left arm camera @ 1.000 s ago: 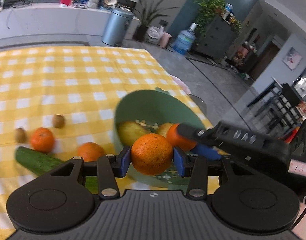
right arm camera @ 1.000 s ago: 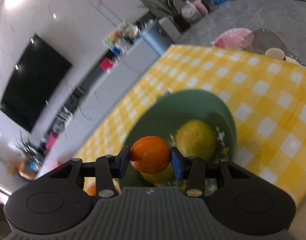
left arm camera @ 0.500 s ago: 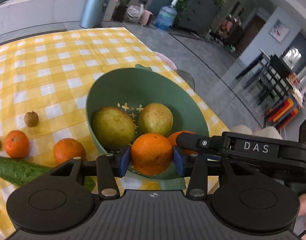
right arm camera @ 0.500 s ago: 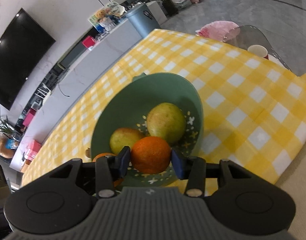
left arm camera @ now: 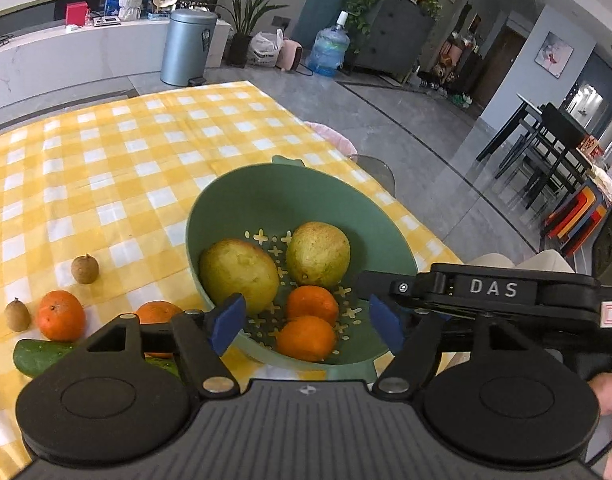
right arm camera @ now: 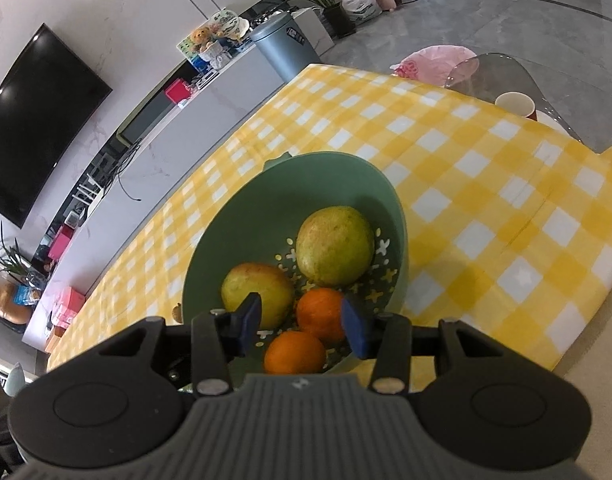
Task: Organize fruits
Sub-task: 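Open both tools to drop the oranges into the colander, then withdraw both tools from the colander back toward the cucumber and fruit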
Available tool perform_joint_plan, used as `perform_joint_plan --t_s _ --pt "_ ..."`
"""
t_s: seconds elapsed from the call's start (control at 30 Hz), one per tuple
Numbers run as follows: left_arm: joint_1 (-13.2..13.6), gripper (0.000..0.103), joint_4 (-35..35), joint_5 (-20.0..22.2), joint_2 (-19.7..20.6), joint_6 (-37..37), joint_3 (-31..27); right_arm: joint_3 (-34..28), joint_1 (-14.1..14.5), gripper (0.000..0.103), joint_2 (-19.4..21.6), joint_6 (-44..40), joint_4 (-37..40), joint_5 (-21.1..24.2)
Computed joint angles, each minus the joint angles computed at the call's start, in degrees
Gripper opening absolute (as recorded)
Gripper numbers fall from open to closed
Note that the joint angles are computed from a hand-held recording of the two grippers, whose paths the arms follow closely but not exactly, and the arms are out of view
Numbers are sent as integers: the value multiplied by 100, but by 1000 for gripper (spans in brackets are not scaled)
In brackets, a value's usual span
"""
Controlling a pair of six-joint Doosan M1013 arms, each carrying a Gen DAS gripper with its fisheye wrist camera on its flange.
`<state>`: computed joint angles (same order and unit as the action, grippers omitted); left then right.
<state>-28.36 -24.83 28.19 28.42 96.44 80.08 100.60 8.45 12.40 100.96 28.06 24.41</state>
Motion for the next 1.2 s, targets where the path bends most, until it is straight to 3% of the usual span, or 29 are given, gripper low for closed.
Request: perform_joint_plan --t_s 0.2,0.33,0.43,0.57,0.7,0.8,0.9,0.97,1.2 --pt "40 86 -265 -345 -117 85 171 -8 -2 56 -5 73 -25 35" --pt "54 87 -346 -410 -124 103 182 66 -41 77 -29 -436 641 -124" --pt "46 88 -251 -551 -139 -77 208 72 -44 83 -25 -665 920 -136" --pt "81 88 -645 -670 -184 166 282 109 -28 96 -53 -698 1000 -315" --pt "104 88 -1121 -843 -232 488 362 200 -15 99 -108 -832 1215 -635" --pt "94 90 -1683 -955 -286 1228 441 200 -24 99 -108 -952 1363 -621" --pt "38 90 -1070 -982 -316 802 422 160 -7 99 -85 -730 1108 -555" --pt "36 91 -1043 -952 -328 799 413 153 -5 99 -85 -736 1106 -534" --pt "75 91 -355 -594 -406 -19 394 231 -14 99 -143 -1327 1821 -665"
